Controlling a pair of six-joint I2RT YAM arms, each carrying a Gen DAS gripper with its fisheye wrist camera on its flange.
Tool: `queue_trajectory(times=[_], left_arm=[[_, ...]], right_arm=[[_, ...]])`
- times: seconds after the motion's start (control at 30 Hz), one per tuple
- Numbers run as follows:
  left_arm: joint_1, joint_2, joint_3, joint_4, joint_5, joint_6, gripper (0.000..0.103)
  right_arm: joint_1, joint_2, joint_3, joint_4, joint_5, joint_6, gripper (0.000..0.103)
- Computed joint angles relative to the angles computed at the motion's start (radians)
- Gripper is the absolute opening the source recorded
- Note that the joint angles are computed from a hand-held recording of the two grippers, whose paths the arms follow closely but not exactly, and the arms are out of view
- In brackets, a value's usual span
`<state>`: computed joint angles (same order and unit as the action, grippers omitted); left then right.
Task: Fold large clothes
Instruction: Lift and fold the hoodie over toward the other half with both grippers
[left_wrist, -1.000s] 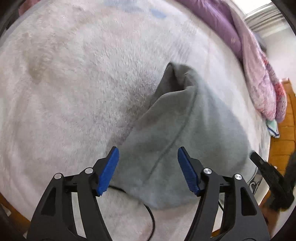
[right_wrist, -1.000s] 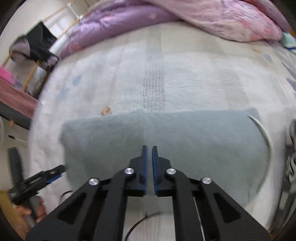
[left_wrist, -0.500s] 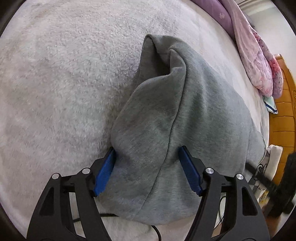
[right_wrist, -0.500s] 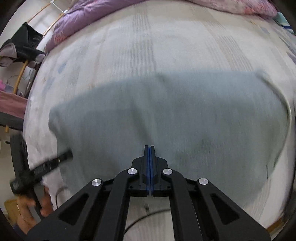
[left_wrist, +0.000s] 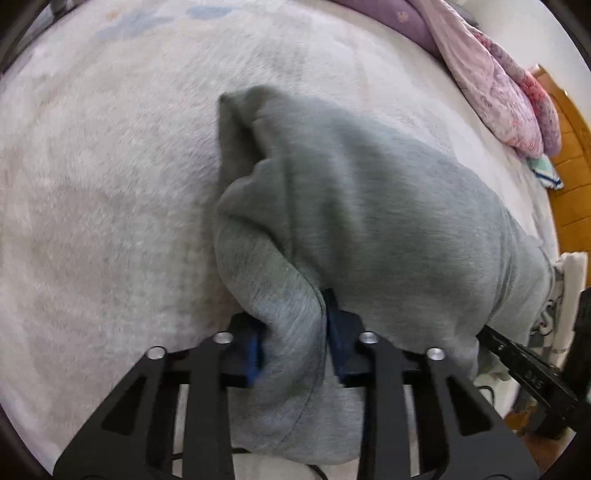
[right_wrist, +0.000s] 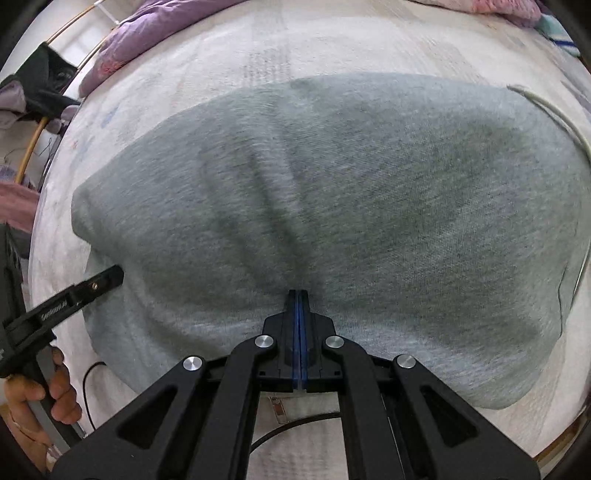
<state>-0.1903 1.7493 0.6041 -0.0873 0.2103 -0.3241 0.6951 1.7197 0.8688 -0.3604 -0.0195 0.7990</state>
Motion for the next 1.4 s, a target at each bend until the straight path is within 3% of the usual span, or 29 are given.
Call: queue_trajectory(times=[0.2,0.33,0.5,0.67,0.83,1.03,1.3,1.4], left_arm=[[-0.082,-0.043,-0.053,0.076,-0.101,-0.06,0.022],[-0.074,-0.201,-0.139,0.06,-0.121,-0.074,0.021],[-0.184,-0.446,-0.117,-0.095,-0.184,-0.146,0.02],[-0.37,-0.479,0.044,-0.239,-0.278,-0.253,0.02],[-0.554,-0.341,0.23,-0.273,-0.359,-0.358,0.02],[-0.721,-0.109,0.455,-0.29,-0.411,-0.426,0.02],[-0.849,0.223,0.774,-0.352,-0.416,-0.377,0.02],[-0.89,0.364,0.939,-0.443,-0.441,-0.328,0.021]], right_arm=[[-0.003,-0.043,-0.043,0.06,0.001,-0.057,0.0],[-0.018,-0.103,-0.097,0.125,-0.009,-0.104,0.003],[-0.044,-0.22,-0.159,0.162,-0.013,-0.133,0.005],[-0.122,-0.349,-0.21,0.138,-0.031,-0.153,0.005],[-0.275,-0.532,-0.259,0.047,-0.066,-0.209,0.006],[-0.514,-0.696,-0.3,-0.09,-0.128,-0.327,0.014],[-0.767,-0.878,-0.377,-0.197,-0.208,-0.458,0.015],[-0.856,-0.947,-0.372,-0.261,-0.228,-0.509,0.016]])
